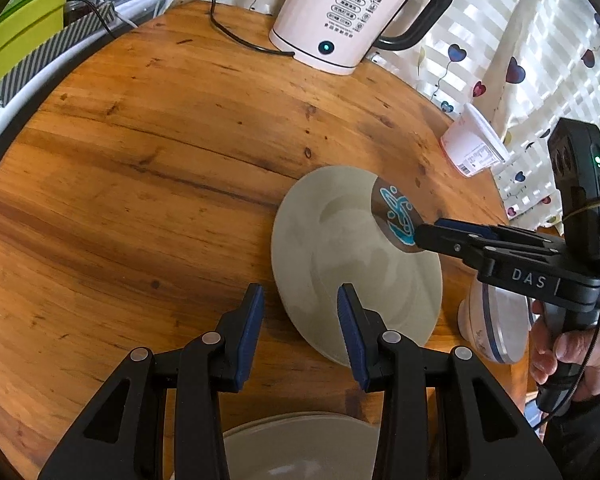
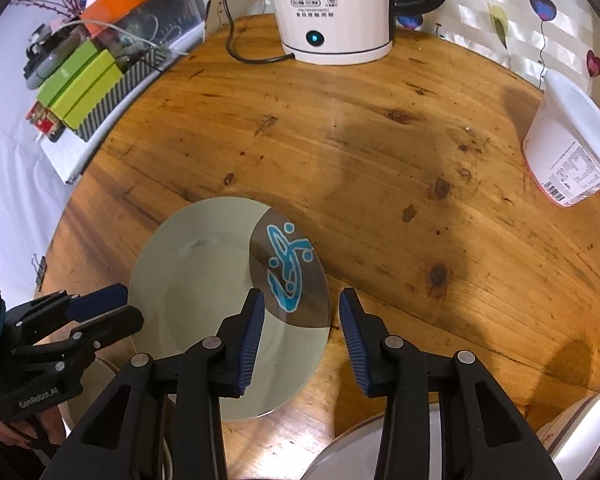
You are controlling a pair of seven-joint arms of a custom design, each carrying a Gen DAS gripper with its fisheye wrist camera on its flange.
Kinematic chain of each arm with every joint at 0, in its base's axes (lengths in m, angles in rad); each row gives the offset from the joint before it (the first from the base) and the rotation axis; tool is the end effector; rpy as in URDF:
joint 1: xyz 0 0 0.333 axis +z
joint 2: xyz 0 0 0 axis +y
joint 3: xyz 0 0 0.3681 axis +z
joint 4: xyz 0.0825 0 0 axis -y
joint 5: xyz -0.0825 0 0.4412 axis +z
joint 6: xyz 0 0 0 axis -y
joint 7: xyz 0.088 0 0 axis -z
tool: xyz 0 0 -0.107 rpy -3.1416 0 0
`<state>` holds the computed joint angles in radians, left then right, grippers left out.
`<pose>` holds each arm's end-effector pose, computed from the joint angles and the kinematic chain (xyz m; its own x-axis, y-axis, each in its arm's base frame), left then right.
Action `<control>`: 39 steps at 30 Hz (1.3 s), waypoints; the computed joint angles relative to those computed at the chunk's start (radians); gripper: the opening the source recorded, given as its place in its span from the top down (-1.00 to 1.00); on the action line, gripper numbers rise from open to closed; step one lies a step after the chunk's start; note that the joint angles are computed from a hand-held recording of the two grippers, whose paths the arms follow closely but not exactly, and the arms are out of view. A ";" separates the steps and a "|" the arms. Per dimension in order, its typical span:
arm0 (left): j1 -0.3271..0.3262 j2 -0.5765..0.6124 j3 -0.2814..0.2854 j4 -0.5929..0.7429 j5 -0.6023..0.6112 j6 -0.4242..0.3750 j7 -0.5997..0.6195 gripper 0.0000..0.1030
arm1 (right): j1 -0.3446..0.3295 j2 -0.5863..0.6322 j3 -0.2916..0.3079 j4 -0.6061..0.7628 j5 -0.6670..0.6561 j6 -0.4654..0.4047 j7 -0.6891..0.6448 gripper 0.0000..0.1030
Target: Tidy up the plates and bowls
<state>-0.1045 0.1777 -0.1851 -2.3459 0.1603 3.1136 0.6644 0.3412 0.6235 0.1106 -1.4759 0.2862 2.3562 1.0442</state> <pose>0.5725 -0.1831 0.3306 0.3375 -0.8519 0.4005 -0.7780 -0.4919 -0.3908 0.7412 0.3436 0.3543 0.7086 -0.6886 -0.1543 -0.6920 -0.6354 -0.3425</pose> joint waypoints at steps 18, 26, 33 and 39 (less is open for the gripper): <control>-0.010 0.018 0.002 0.016 0.009 -0.004 0.015 0.24 | 0.015 0.026 -0.011 0.022 -0.034 -0.015 0.021 0.48; -0.055 0.006 0.055 0.011 0.077 0.001 -0.048 0.24 | 0.011 0.009 -0.006 -0.004 -0.028 0.008 0.022 0.48; -0.076 -0.019 0.085 -0.001 0.137 0.002 -0.107 0.24 | 0.010 -0.011 0.000 -0.020 -0.018 0.020 0.011 0.48; -0.096 -0.042 0.112 -0.016 0.211 0.002 -0.182 0.24 | 0.009 -0.028 0.004 -0.040 -0.006 0.030 0.003 0.48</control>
<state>-0.2004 0.1356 -0.0728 -2.3616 0.3712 3.1152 0.4820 0.3505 0.5958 0.1148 -1.5158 0.2802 2.3859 1.0469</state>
